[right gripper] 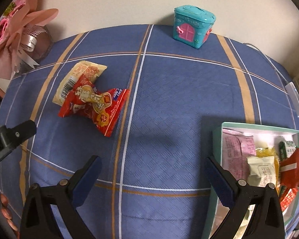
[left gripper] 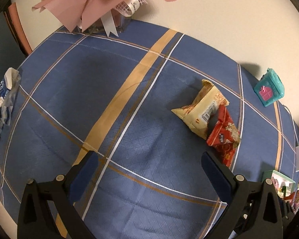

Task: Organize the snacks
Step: 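Grasp the cream-yellow pastry pack with the left tool while the right tool grasps the red peanut pack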

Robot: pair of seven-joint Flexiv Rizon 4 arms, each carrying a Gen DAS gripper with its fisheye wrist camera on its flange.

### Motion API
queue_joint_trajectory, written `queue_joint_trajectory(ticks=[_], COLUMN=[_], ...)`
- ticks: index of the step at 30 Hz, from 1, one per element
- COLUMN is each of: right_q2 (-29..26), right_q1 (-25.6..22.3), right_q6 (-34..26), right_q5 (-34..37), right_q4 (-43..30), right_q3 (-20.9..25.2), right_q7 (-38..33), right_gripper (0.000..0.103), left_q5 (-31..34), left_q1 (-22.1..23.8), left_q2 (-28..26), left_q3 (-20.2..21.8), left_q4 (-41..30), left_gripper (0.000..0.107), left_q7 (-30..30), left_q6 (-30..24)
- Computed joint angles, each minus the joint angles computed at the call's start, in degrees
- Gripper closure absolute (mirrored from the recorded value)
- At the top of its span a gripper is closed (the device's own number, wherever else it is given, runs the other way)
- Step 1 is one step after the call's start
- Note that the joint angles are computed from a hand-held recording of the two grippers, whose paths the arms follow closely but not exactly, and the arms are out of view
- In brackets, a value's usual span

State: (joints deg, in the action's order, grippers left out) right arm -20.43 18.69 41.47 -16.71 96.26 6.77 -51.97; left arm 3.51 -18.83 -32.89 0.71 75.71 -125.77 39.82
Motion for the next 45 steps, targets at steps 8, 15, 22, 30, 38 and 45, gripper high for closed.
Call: queue_joint_trajectory(ticks=[8, 15, 22, 30, 38, 45], right_q2=[-0.4, -2.6, -7.6, -11.1, -10.6, -10.1], right_q1=[0.0, 0.4, 1.1, 0.7, 0.3, -1.7], right_q6=[6.7, 13.7, 15.8, 14.5, 13.8, 17.1], right_q5=[-1.7, -2.4, -1.8, 1.6, 2.3, 2.9], right_q4=[1.2, 0.4, -4.7, -8.0, -6.4, -5.1], right_q3=[-0.8, -1.5, -1.8, -0.5, -2.3, -2.2], right_q7=[0.6, 2.3, 2.9, -1.0, 2.5, 2.9], right_gripper=[0.0, 0.0, 0.0, 0.0, 0.001, 0.027], left_q5=[-0.3, -0.1, 1.1, -2.6, -3.0, -2.5], left_q1=[0.5, 0.7, 1.1, 2.4, 0.9, -1.0], left_q2=[-0.7, -2.0, -4.9, -8.1, -12.6, -17.7], left_q3=[0.1, 0.8, 1.2, -0.7, -1.2, -0.4], left_q4=[-0.6, -1.7, -7.5, -11.3, -18.8, -27.0], left_gripper=[0.004, 0.004, 0.004, 0.004, 0.004, 0.01], left_q7=[1.1, 0.6, 3.8, 9.9, 15.4, 18.1], left_q6=[3.4, 4.0, 2.1, 0.3, -3.0, -7.4])
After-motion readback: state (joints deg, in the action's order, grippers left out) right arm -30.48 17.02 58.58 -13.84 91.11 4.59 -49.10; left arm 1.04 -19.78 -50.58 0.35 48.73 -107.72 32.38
